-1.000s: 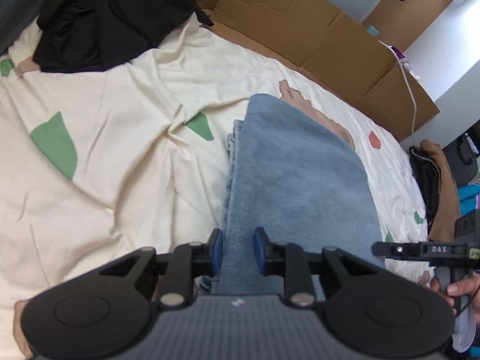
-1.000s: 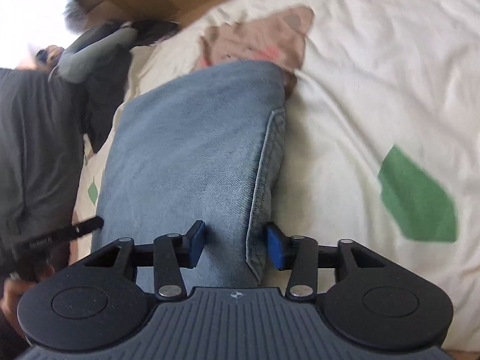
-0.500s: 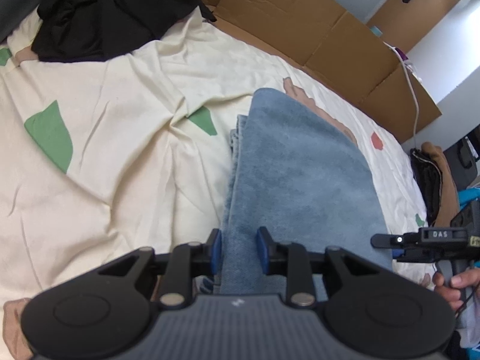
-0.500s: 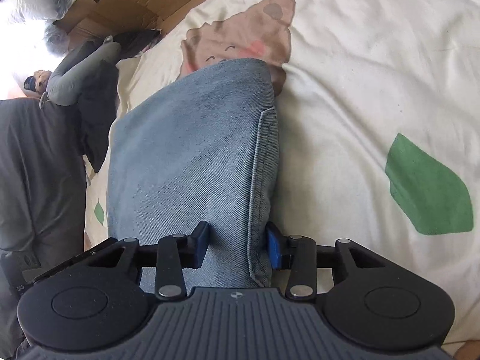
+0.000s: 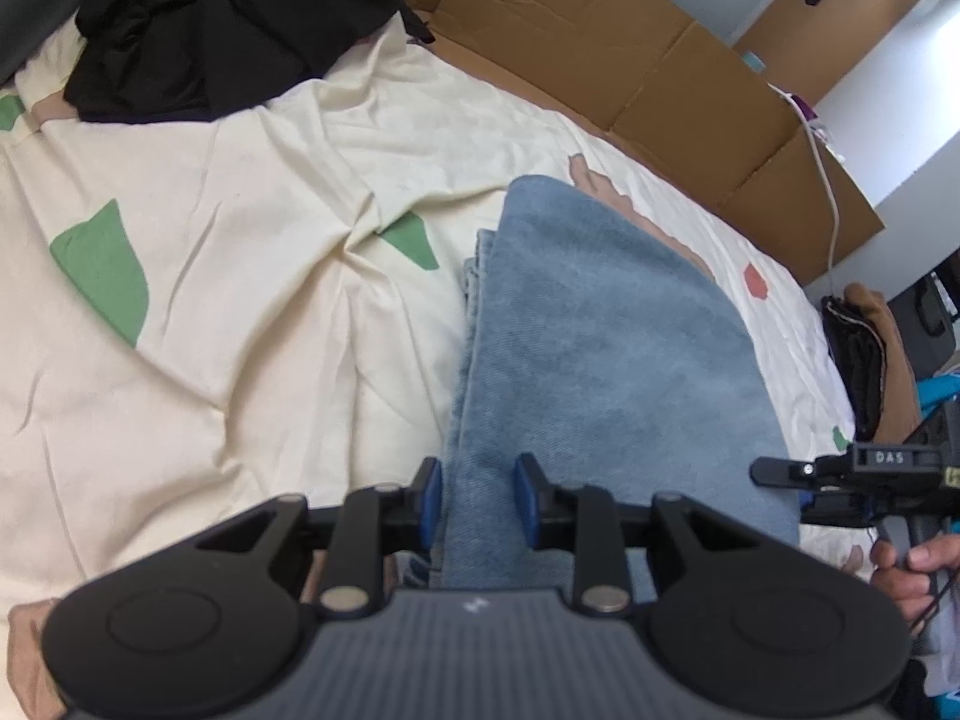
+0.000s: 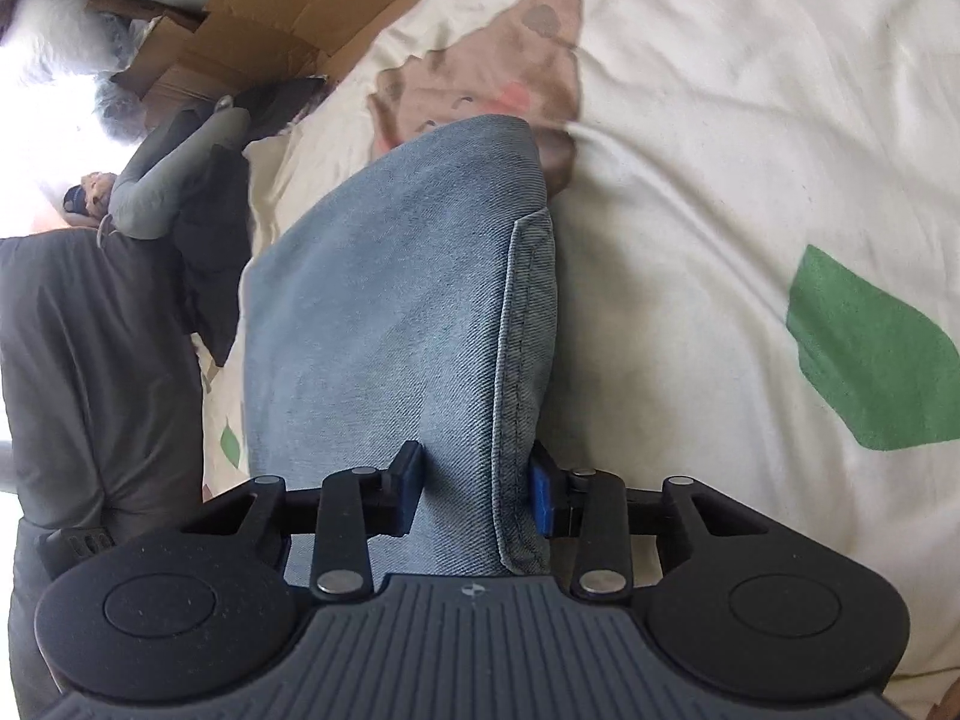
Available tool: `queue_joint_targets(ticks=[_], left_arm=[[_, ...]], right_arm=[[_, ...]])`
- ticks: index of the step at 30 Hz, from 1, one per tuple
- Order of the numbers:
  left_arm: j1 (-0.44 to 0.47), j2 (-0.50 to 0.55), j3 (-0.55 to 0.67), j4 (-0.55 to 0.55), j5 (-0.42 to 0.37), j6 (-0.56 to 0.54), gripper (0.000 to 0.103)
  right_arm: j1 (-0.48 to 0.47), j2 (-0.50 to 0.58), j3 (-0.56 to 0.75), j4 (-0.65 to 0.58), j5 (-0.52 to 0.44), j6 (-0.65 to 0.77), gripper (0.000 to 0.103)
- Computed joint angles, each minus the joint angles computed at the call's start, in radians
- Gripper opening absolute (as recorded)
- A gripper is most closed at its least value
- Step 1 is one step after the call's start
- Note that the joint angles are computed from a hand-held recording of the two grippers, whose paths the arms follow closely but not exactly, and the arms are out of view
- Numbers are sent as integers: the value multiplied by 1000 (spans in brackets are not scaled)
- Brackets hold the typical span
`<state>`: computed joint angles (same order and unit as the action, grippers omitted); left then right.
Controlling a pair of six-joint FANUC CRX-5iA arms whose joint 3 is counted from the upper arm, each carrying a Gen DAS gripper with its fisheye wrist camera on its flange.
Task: Fold clothes
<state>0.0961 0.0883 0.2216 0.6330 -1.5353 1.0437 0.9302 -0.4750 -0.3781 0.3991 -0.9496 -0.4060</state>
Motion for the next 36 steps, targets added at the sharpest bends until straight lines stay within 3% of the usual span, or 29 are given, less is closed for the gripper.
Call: queue_joint_targets(ticks=[6,8,9,12,14,21,36], left_arm=[[0,10,9,-3,-11,3,31],[2,13,8,-1,-13,14,33],[2,14,6,0,-13,18,33],[1,12,6,-2,-14,22,31],[-3,12,13,-9,-16,19,25],[-19,22,43,-34,-29,34,24],[-120,8,10,1,-50,24,24]], right_arm=[[-50,10,-15,-53,78,46,50],[-60,24,17,-85,61,115,43],[-61,29,29,-90,53,148,35],[-46,17,29,-55,60,138,21],[-32,19,39,-29,48,145,19],[-19,4,55,12,39,128,17],[43,-137,25,44,-164,81,17]])
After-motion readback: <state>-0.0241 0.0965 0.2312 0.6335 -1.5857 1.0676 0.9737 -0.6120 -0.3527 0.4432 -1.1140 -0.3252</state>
